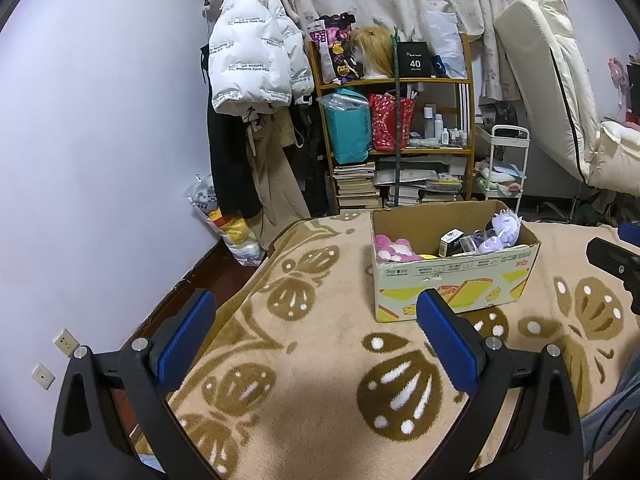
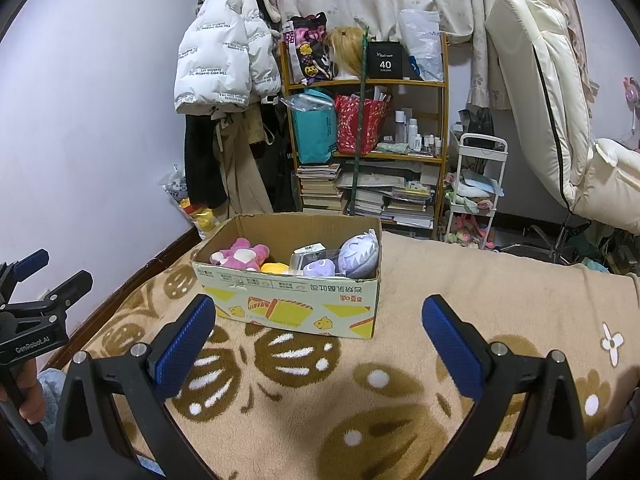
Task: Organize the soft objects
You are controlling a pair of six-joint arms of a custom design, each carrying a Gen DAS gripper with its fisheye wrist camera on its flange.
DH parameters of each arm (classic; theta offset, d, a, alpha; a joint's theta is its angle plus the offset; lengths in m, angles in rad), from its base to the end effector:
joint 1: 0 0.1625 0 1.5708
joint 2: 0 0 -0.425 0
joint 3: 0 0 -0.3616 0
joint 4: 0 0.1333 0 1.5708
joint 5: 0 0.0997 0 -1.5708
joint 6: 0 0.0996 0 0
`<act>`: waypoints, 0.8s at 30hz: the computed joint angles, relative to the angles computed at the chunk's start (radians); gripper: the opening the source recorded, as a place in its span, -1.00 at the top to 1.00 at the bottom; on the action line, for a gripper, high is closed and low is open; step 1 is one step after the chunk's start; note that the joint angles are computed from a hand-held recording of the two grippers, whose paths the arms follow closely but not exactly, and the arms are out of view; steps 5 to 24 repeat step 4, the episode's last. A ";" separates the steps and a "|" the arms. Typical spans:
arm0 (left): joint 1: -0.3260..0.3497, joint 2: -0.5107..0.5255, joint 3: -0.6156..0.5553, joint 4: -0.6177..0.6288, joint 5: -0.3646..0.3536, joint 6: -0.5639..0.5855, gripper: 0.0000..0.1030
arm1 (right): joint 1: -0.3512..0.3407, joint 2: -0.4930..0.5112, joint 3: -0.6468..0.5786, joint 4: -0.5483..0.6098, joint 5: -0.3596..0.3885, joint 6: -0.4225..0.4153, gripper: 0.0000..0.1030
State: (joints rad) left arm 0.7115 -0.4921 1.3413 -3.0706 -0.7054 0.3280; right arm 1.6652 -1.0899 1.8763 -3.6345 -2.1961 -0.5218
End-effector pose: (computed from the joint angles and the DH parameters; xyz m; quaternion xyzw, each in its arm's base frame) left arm -0.4178 -0.6363 0.1008 0.3701 0.7880 -0.3843 0.3072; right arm 0.1273 -0.5486 0.3554 0.0570 -0.7836 0.5019 0.3616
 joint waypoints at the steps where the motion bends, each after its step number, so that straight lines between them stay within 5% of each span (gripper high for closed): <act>1: 0.000 -0.002 0.000 0.004 -0.003 -0.001 -0.93 | 0.000 -0.001 -0.002 0.004 0.000 0.002 -1.00; 24: -0.003 -0.003 0.003 0.001 -0.005 0.003 -0.93 | 0.000 -0.002 -0.001 0.006 -0.001 0.003 -1.00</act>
